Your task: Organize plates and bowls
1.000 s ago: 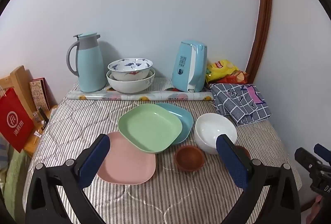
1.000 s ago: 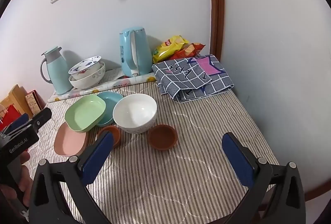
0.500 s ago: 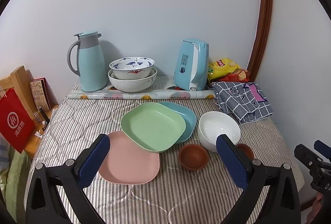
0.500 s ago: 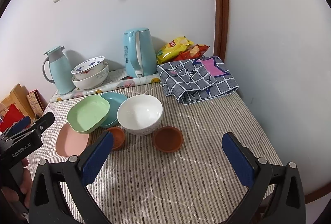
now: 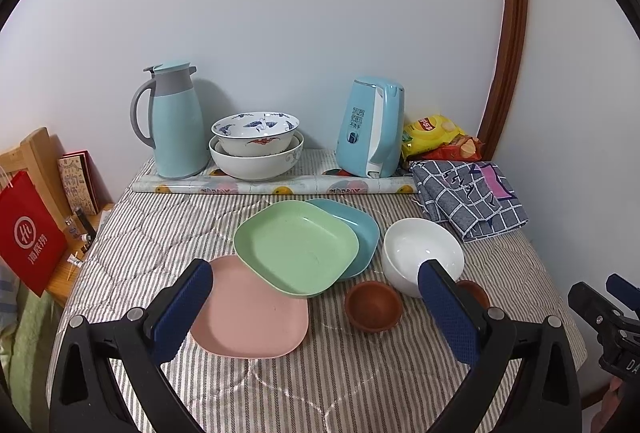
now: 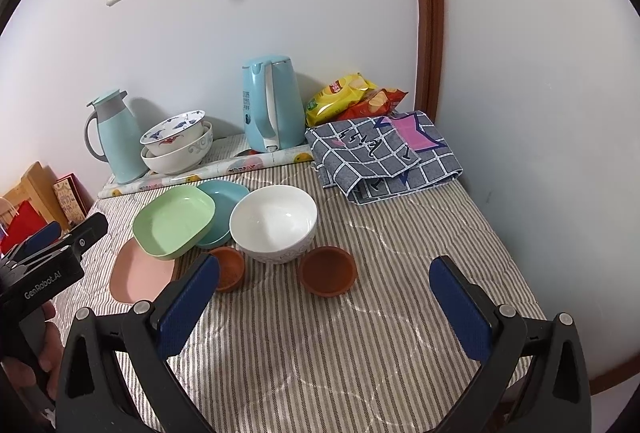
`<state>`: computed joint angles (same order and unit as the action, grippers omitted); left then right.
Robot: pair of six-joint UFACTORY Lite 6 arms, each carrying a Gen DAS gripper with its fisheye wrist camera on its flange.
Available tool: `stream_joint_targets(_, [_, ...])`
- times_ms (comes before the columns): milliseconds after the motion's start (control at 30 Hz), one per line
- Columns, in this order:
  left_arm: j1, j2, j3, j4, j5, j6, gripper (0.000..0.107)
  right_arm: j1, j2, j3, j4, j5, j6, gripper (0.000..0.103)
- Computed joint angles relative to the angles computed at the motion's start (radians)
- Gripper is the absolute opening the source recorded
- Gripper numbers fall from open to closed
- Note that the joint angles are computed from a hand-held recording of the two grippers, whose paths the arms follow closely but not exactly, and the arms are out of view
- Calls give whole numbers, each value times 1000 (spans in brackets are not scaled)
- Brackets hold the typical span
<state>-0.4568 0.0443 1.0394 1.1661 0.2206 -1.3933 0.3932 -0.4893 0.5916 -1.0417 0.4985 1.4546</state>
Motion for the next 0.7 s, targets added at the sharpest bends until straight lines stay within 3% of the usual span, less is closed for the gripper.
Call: stream_joint_targets(700, [-3, -8, -4, -35, 6, 38, 103, 1, -12, -5, 7, 18, -8, 103])
